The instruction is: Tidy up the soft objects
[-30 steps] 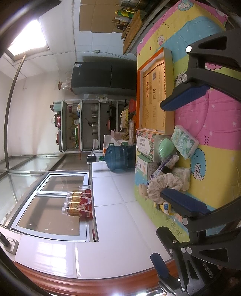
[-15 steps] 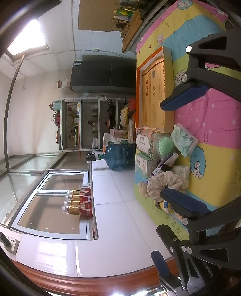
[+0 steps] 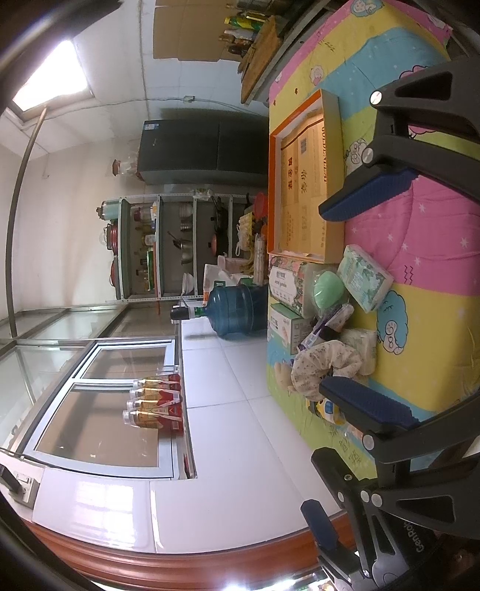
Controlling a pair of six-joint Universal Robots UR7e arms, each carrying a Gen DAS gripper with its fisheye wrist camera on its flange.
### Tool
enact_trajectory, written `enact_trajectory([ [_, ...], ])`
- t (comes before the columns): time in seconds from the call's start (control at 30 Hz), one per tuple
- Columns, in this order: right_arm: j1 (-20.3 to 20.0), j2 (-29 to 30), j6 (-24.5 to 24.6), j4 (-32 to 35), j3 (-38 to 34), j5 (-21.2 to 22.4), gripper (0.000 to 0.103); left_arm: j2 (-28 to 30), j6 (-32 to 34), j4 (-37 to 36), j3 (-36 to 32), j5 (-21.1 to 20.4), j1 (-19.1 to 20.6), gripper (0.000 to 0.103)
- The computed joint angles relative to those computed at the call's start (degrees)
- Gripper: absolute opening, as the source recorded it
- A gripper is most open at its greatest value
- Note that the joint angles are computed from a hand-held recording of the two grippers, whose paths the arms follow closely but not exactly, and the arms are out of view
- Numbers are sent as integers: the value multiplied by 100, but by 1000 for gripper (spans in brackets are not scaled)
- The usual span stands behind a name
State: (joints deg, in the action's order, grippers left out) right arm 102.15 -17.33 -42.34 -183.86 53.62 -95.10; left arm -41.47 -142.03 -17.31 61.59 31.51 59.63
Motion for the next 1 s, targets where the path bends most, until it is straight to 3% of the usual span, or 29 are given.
enact_trajectory([
  [1.0, -69, -39, 81, 208, 100, 89, 87, 13, -324, 43, 129, 41, 68, 79],
])
